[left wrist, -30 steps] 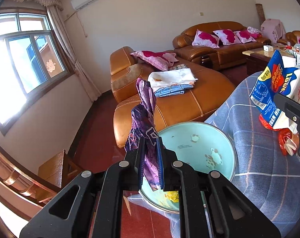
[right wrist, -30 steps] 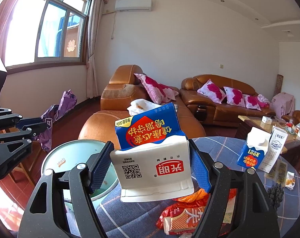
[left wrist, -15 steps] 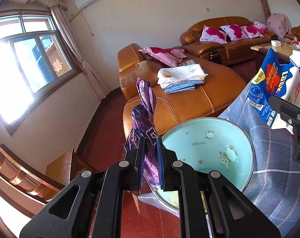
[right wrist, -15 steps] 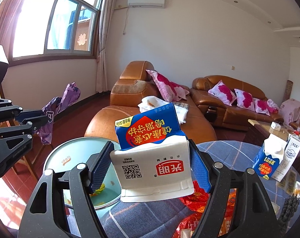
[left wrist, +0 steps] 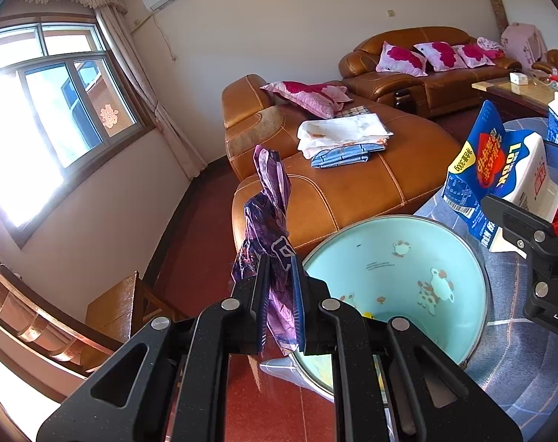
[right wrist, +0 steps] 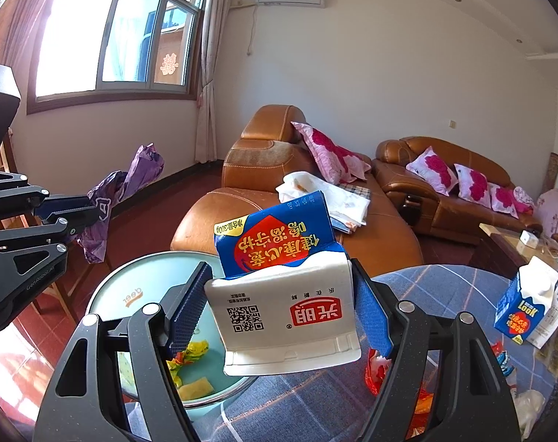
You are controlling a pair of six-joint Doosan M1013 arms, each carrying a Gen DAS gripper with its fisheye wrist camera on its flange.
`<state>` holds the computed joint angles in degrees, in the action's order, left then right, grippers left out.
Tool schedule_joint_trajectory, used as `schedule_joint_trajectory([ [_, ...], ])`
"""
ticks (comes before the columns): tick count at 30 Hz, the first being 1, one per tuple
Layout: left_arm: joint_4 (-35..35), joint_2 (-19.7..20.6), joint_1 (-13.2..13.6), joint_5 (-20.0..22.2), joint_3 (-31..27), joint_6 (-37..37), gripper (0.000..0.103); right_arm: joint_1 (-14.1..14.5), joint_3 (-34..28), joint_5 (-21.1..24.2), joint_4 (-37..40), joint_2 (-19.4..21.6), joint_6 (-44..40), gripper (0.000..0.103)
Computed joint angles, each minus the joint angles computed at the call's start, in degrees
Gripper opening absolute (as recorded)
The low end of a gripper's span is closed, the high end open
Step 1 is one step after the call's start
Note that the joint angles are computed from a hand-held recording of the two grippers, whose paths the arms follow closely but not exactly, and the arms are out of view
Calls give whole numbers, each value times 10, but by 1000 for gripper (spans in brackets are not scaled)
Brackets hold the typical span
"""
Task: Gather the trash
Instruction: 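Carry wrapper and carton over the light-blue bin and open both tools, then grasp the clear plastic bag with the left tool while the right tool reaches the black scrubber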
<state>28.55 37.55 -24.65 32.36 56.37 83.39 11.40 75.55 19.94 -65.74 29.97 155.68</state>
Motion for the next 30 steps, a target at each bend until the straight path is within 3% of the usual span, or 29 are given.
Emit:
schedule_joint_trajectory([
  [6, -22, 0, 4, -1, 0, 15, 18, -3, -13, -18, 77, 8, -75, 74],
  [8, -30, -3, 5, -7, 5, 21, 33, -3, -14, -17, 66, 9, -61, 83],
  [10, -19, -6, 5, -13, 12, 12, 46, -4, -10, -18, 61, 7, -44, 85],
  [16, -51, -12, 6, -11, 20, 31, 46, 0, 8, 6, 32, -8, 8, 86],
  [24, -101, -29, -1, -25, 50, 82, 52, 16, 73, 86, -27, -57, 118, 86],
  [30, -178, -50, -19, -33, 85, 165, 53, 21, 136, 170, -83, -100, 199, 86],
])
